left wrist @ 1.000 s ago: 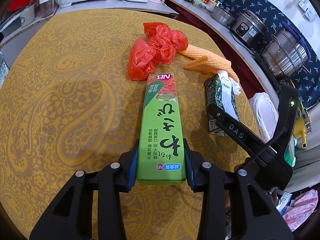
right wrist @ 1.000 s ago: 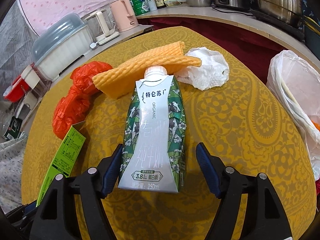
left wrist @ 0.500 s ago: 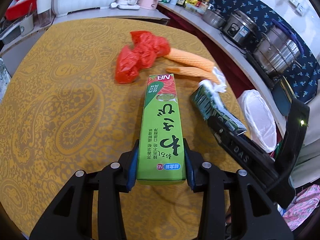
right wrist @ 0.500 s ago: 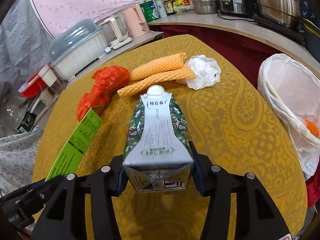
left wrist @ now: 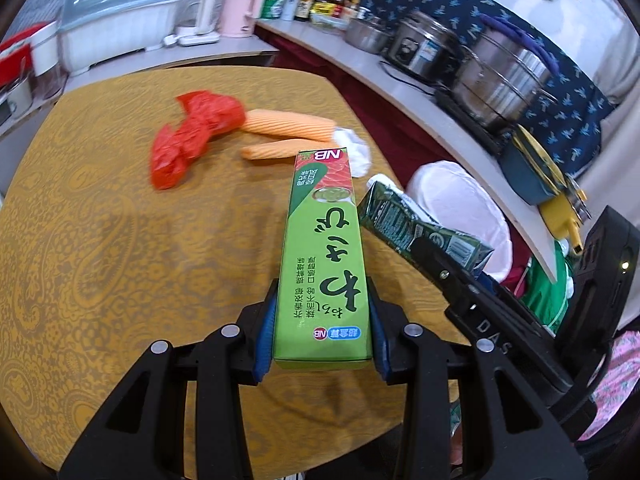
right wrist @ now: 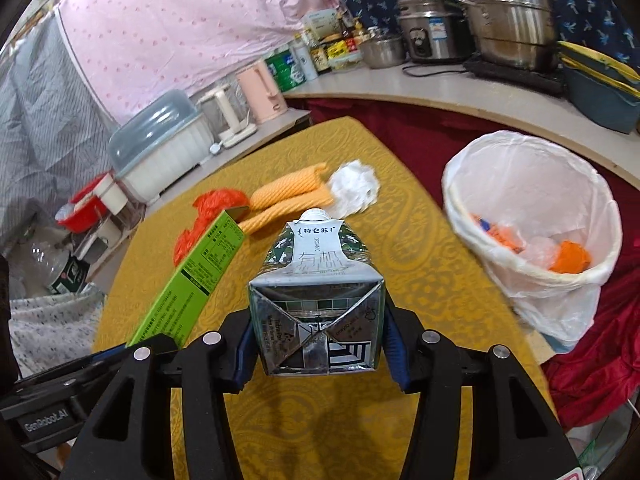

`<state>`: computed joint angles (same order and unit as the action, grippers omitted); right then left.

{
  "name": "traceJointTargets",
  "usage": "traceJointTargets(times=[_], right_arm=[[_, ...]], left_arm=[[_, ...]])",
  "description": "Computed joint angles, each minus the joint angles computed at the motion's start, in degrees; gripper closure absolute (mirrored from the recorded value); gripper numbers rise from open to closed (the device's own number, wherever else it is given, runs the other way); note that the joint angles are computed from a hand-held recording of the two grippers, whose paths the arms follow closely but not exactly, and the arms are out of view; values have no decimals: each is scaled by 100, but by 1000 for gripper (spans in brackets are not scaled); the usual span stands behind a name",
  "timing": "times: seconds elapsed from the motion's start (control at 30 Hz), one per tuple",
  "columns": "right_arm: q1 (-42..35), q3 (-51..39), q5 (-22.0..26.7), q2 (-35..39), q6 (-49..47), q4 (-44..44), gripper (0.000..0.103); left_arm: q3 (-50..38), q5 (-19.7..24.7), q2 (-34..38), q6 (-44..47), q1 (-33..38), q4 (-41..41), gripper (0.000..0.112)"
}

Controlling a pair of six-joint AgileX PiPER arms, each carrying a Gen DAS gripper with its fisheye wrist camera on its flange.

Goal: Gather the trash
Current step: 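Carry the green box and milk carton over the bin and release both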

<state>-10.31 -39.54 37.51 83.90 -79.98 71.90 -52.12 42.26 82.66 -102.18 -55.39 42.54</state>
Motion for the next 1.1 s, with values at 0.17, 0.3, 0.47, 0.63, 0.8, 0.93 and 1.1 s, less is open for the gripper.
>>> traceJointTargets(times=[0.17, 0.3, 0.47, 0.63, 0.8, 0.93, 1.1], right_arm=[[-823, -278, 468, 19, -50, -45, 53], [-1431, -582, 771, 161, -46, -101, 53], [-2078, -1048, 986, 514, -17, -149, 53], [-2513, -1450, 1049, 891, 38, -129, 53], [-2751, -1803, 1021, 1266, 130, -144, 53], [-2804, -2019, 962, 1522, 215, -170, 53], [-2794, -2264, 852, 1829, 340, -181, 53]], left_arm=[[-737, 27, 494, 477, -47, -107, 75], [-1486, 59, 1010, 970, -24, -226, 75], [-2353, 6, 1615, 1629, 60, -519, 75], [-3241, 26, 2232, 2292, 121, -878, 75], [-4055, 84, 2821, 2888, 180, -1257, 75], [-4614, 144, 3244, 3346, 271, -1604, 75], [-5221, 235, 3710, 3869, 402, -2007, 75]])
